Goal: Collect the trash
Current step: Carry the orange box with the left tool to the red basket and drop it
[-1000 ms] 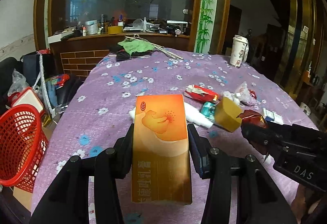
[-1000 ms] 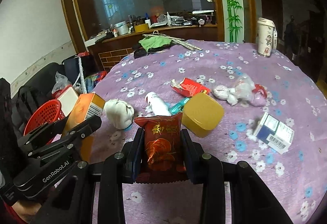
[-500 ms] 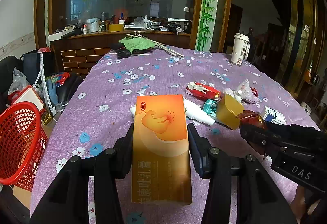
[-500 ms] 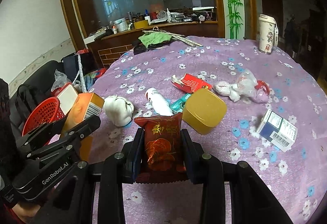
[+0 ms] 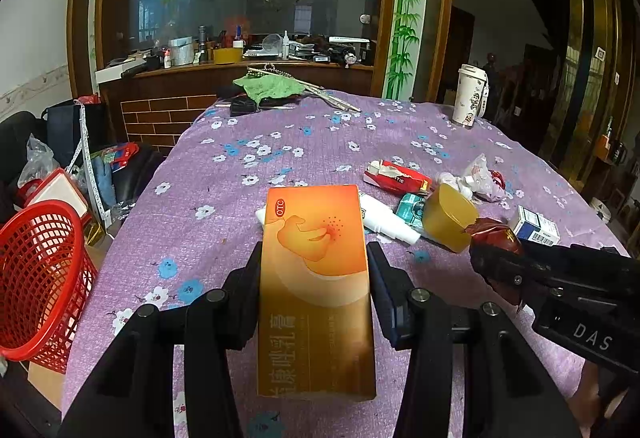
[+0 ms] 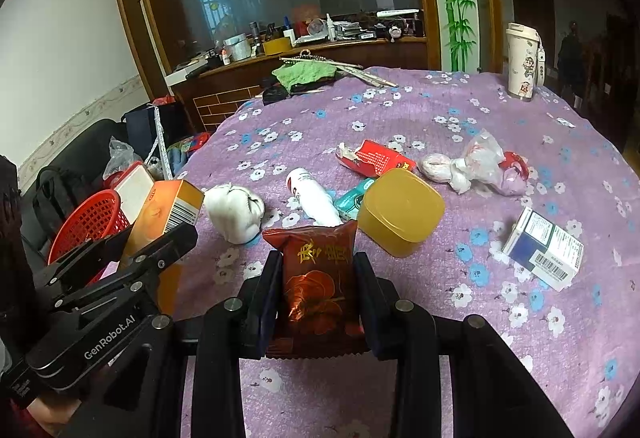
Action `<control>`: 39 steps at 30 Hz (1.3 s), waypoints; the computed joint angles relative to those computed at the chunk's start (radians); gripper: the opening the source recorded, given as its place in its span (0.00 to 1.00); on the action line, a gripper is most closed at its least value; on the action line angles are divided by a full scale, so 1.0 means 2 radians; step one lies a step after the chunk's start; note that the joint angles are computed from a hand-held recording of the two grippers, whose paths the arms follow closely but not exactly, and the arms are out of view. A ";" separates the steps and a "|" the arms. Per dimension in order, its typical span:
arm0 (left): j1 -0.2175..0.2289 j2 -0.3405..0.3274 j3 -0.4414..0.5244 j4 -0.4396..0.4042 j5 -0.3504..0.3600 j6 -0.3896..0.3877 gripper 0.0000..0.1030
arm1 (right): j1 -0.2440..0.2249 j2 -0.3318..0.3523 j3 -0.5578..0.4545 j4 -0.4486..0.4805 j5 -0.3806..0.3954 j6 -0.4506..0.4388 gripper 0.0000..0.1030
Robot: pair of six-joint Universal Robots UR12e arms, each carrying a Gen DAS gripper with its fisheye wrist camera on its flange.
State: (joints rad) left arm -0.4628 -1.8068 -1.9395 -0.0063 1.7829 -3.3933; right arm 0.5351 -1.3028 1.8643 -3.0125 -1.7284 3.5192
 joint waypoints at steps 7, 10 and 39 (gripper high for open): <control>0.000 0.002 -0.002 0.001 0.001 0.000 0.45 | 0.001 -0.001 0.000 -0.001 0.000 -0.001 0.37; 0.001 0.005 -0.004 0.001 0.002 -0.002 0.45 | 0.002 -0.001 -0.001 0.003 0.001 -0.001 0.37; 0.093 0.101 -0.080 -0.010 0.031 -0.052 0.45 | 0.021 0.044 -0.119 0.103 0.152 -0.075 0.37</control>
